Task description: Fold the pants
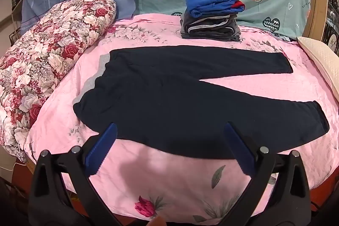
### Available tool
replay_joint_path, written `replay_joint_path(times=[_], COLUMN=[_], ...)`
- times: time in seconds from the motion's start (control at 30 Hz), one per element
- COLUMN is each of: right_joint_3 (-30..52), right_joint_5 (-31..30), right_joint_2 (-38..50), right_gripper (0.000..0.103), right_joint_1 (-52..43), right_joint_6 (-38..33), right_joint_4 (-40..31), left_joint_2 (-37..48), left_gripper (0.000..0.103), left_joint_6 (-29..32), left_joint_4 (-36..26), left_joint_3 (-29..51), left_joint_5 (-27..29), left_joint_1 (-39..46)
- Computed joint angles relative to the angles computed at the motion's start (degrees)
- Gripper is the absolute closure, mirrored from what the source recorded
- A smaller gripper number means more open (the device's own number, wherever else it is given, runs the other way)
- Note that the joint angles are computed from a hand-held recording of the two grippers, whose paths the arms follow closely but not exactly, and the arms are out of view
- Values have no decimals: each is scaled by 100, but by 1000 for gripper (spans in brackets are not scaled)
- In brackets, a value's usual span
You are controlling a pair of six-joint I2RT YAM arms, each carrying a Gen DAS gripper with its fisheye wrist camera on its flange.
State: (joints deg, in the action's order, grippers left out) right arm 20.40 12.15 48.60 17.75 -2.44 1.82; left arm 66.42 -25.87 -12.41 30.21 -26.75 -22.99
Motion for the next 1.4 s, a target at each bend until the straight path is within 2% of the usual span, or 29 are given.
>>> replay_joint_path(times=[0.3,0.37,0.47,0.67,0.9,1.4], right_joint_3=[-20,7,-38,14,26,13], right_joint_5=[25,14,211,-263,-264,-279], right_joint_2=[27,-130,-128,130,113,20], right_gripper=[1,1,1,1,1,1], right_joint_1=[-23,24,250,-196,-201,-197], right_joint_6=[-55,19,141,84,86,82], right_joint_4=[80,-166,-146,1,-22,-103], left_joint_2=[-152,-100,-89,-112,-201,-256], left_gripper=[2,2,2,2,2,2], left_joint_6=[59,38,8,-10,6,57], left_joint_4=[-241,-282,-82,-82,-60,-8], left_joint_3=[175,244,80,88,33,-51], left_joint_5=[-23,-51,-216,-263,-410,-347], left_joint_1=[96,72,-71,-78,-119,-8])
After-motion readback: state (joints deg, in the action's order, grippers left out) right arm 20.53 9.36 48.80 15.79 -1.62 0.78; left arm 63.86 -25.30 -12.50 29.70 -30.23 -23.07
